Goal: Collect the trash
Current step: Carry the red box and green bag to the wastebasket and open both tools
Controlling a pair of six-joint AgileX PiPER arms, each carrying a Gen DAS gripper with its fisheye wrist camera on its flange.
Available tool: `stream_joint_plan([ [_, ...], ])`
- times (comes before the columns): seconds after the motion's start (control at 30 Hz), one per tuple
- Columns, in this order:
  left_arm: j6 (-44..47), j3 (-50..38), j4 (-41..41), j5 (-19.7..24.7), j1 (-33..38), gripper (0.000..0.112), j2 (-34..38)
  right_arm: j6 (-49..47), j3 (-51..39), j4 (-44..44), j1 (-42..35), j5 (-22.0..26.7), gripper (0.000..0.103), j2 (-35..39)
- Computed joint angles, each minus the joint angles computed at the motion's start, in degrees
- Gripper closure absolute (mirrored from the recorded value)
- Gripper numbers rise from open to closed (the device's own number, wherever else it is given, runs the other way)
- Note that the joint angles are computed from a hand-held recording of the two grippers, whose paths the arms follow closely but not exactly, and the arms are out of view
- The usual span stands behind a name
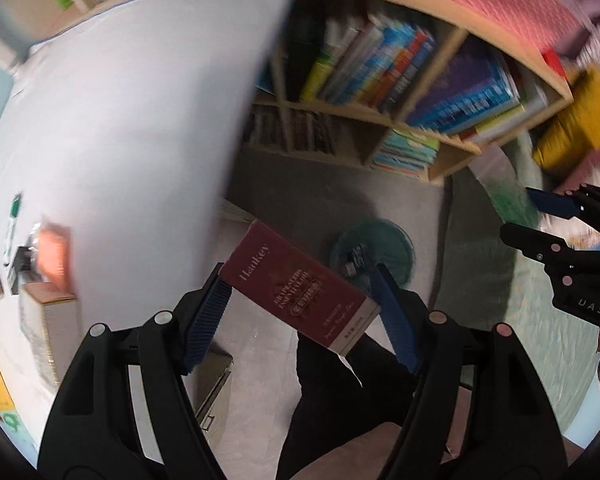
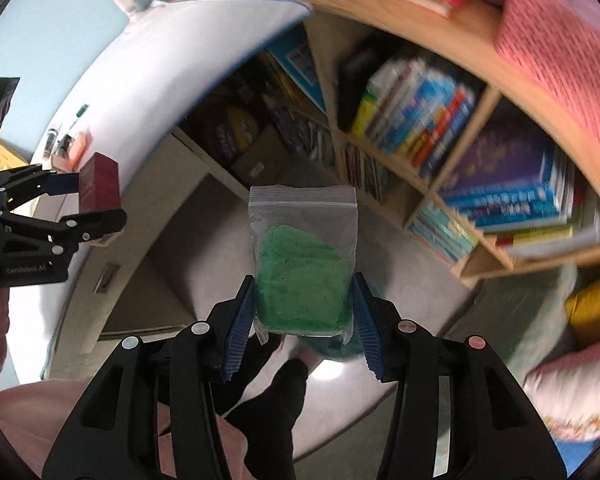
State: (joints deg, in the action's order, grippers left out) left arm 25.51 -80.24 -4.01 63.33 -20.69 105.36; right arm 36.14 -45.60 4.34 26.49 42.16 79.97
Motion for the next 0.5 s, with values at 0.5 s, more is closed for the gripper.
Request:
stream_joint_plan([
  [0.5, 0.11, 9.68, 0.55, -3.03, -14.68, 0.043, -0.15, 5.07, 15.89, 5.06, 1.22, -3.2, 0.055, -11.23],
])
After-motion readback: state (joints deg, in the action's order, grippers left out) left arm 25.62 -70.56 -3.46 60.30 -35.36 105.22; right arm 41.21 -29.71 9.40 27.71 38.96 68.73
